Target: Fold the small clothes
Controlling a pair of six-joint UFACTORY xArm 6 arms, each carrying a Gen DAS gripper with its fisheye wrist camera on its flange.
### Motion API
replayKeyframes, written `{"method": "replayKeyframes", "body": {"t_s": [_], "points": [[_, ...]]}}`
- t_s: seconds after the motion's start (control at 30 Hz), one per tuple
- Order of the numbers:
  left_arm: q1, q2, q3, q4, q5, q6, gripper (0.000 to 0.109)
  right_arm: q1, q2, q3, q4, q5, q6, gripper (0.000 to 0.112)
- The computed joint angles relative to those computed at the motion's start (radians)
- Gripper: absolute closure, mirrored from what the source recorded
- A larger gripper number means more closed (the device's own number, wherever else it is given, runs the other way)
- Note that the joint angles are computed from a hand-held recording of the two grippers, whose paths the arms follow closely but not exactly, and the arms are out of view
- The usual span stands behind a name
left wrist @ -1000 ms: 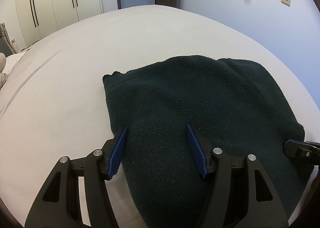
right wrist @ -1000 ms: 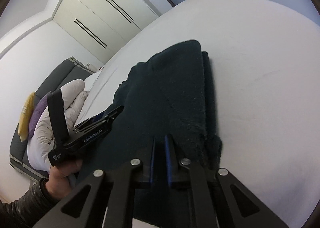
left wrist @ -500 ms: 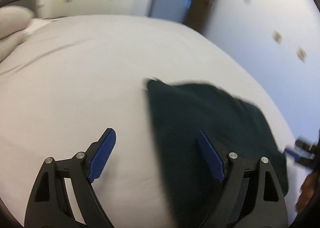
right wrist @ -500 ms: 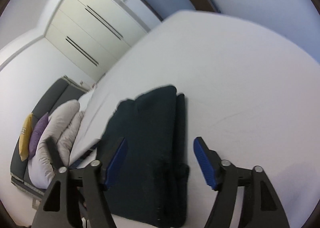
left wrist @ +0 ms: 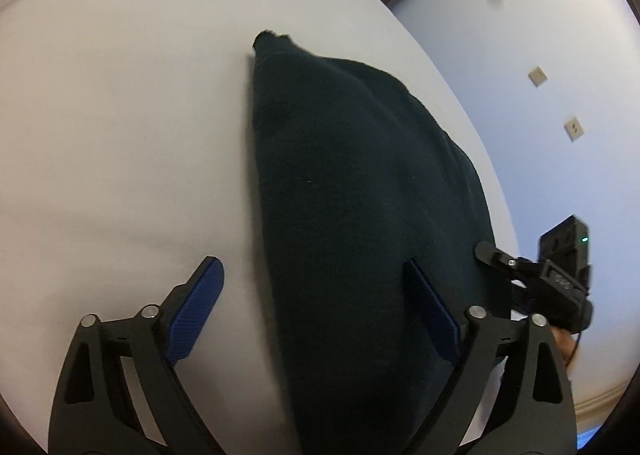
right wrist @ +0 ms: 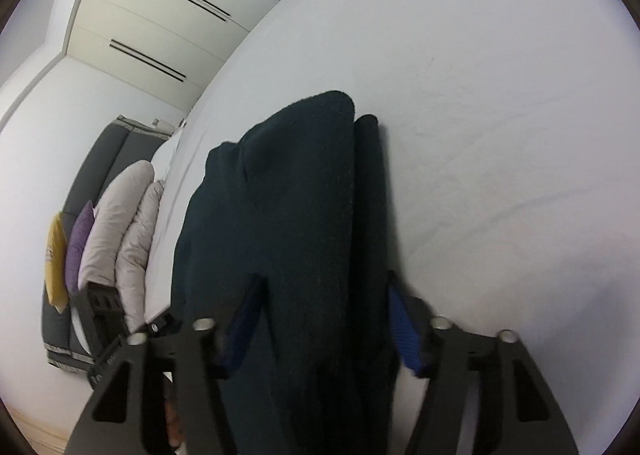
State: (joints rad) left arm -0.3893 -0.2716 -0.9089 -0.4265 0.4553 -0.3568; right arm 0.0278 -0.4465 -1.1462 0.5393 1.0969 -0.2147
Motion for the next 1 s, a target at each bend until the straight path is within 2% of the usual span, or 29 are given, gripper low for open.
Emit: {"method": "replayKeyframes", "body": {"t_s": [0.07,0.13,0.17,0.2,0.27,0.3,0.43,0.53,0.7,0.87,1.0], "points": [[0.001,0.028,-0.017,-0.035,-0.004,0.036,0.016,-0.025,0.019,-0.008,0.054,0.021,-0.004,0.07],[0.0,0.066,-0.055,-0.076,0.017,0.095,0.033,-0.021,0.025,-0.008,0.059,0.019,-0.003,0.075],[-0.003,0.085,-0.079,-0.131,0.039,0.142,0.05,-0.013,0.019,0.0,0.047,0.008,-0.003,0.077],[-0.002,0.092,-0.092,-0.145,0.053,0.148,0.053,-0.005,0.013,0.006,0.035,-0.003,0.003,0.079],[-0.011,0.098,-0.107,-0.095,0.06,0.125,0.058,0.017,-0.002,0.018,-0.001,-0.028,0.028,0.081],[-0.021,0.06,-0.094,-0.064,0.081,0.087,0.061,0.033,-0.008,0.02,-0.025,-0.04,0.047,0.081],[-0.009,0.044,-0.088,-0.101,0.075,0.124,0.067,0.137,-0.049,0.031,-0.21,-0.098,0.151,0.084],[-0.017,-0.026,-0.053,-0.033,0.075,0.081,0.067,0.224,-0.098,0.036,-0.303,-0.117,0.21,0.085],[0.02,-0.221,0.032,0.132,0.138,-0.007,0.067,0.458,-0.152,0.04,-0.462,-0.105,0.344,0.085],[0.111,-0.457,0.126,0.221,0.275,-0.009,0.067,0.635,-0.168,0.084,-0.484,-0.15,0.454,0.085],[0.21,-0.594,0.197,0.208,0.353,0.034,0.067,0.723,-0.157,0.136,-0.475,-0.205,0.514,0.085]]}}
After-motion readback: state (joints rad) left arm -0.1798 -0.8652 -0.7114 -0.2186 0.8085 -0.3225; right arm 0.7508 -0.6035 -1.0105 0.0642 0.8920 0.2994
